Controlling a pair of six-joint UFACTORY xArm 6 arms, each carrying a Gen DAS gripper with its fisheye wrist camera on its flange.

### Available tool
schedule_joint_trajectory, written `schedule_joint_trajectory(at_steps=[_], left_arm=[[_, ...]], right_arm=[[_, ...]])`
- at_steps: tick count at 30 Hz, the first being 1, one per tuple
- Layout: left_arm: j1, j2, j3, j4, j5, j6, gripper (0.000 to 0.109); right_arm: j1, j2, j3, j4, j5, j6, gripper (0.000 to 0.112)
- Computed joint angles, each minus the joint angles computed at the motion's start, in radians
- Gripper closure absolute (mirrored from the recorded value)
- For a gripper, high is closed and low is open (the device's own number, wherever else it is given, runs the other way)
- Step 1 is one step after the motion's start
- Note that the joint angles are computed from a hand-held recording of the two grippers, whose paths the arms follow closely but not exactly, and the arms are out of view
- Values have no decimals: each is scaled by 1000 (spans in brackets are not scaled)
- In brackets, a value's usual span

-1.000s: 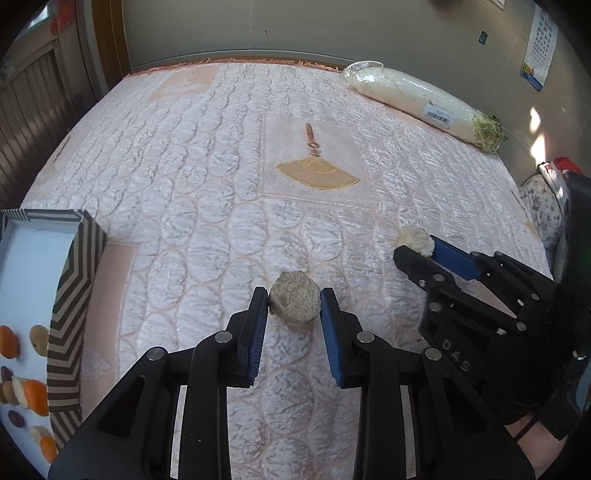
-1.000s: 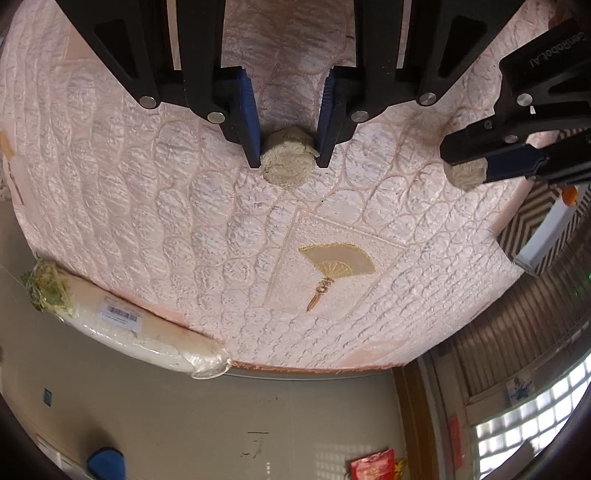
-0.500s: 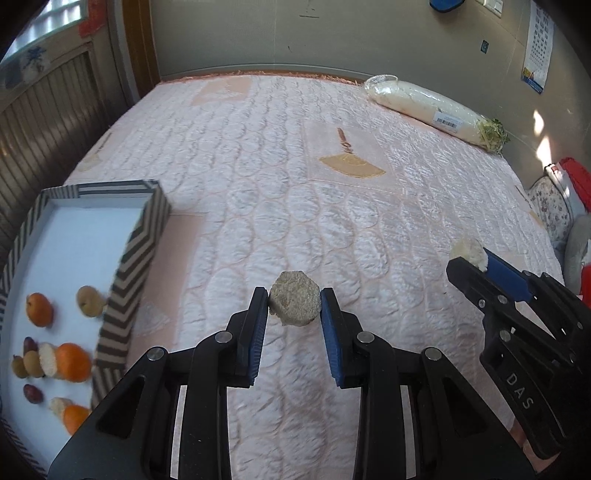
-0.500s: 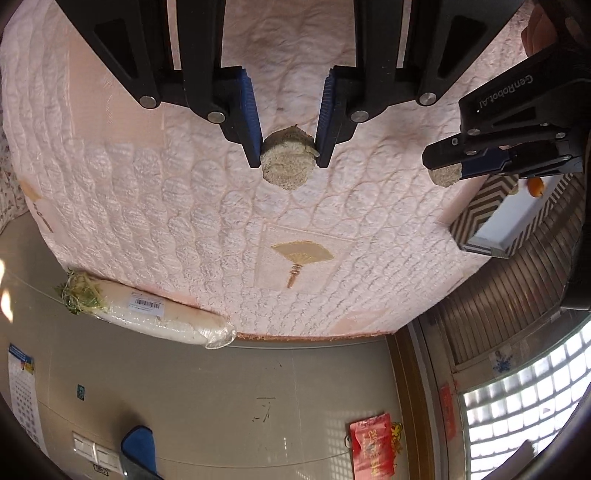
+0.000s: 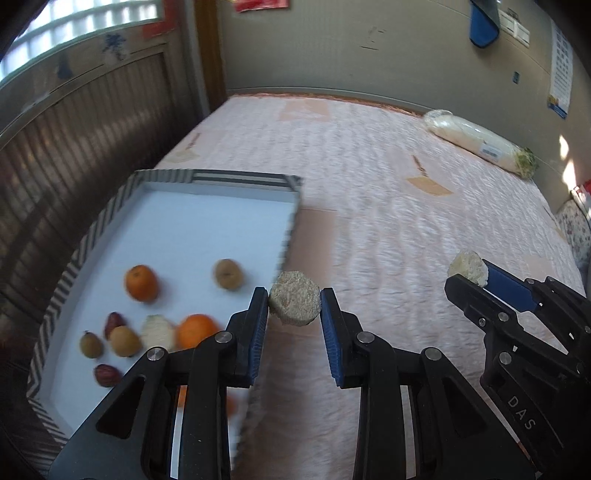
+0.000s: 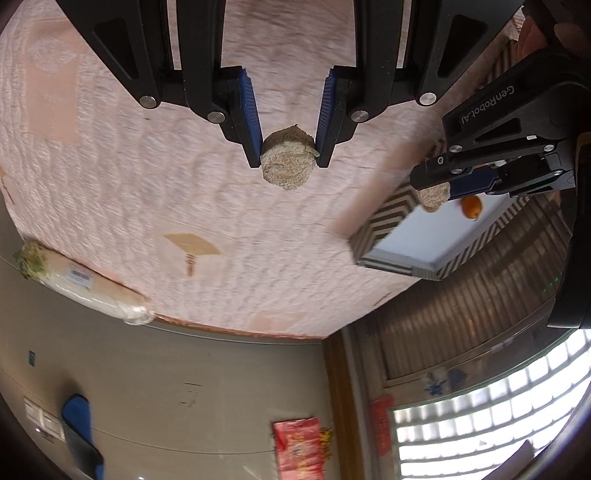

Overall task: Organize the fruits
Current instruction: 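Carry both yam slices into the white tray and open both tools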

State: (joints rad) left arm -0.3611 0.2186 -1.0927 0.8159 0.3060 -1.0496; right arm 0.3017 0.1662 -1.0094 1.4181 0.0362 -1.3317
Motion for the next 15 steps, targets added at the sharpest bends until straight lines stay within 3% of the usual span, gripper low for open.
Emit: schedule_joint_trajectory(at_steps=[8,15], left_arm=[[106,-93,111,69,-16,-68,80],[182,-132,178,32,-50,-41,80]], right_arm=[[108,47,-57,-171,2,128,84],[164,113,-116,-413,18,324,84]])
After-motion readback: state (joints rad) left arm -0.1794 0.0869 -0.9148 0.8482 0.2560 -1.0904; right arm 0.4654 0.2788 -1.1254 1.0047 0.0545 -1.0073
